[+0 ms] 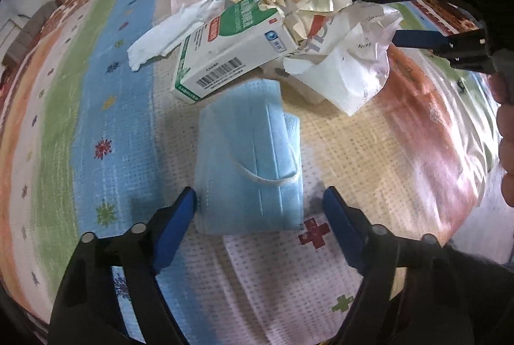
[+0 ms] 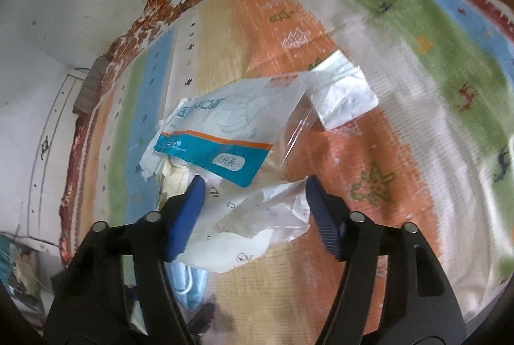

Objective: Collect trash
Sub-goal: 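Grasp the blue face mask with the left gripper while the right gripper grasps the clear bag, then carry the blue mask and clear plastic bag in both grippers over the bin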

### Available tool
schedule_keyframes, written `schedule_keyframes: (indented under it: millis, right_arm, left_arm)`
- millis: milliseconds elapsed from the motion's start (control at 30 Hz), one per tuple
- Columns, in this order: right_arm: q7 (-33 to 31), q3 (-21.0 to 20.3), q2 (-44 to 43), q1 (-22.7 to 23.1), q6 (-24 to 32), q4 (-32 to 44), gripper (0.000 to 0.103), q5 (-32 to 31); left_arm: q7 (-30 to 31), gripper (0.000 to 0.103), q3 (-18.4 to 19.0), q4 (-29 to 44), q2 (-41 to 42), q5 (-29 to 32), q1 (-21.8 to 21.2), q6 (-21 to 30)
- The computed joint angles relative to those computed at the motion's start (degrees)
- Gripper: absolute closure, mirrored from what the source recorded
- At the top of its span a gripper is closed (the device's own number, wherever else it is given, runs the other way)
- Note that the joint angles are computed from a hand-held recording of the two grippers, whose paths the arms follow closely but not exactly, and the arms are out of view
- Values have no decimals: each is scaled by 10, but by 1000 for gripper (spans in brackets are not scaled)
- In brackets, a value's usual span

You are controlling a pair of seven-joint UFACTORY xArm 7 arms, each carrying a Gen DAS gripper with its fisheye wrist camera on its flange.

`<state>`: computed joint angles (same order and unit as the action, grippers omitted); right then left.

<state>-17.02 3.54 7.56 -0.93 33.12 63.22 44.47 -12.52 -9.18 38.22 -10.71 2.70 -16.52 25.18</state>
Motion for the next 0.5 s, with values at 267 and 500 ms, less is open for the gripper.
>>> schedule_keyframes:
  millis: [267, 500]
  right_arm:
    - [-17, -2, -17, 3, 17, -11, 88, -9]
    - [-5, -16, -51, 7, 33, -31, 96, -44]
  left_arm:
    - [10, 74, 8, -11, -11, -42, -12, -12]
    - [7, 84, 14, -20, -34, -69, -11, 4]
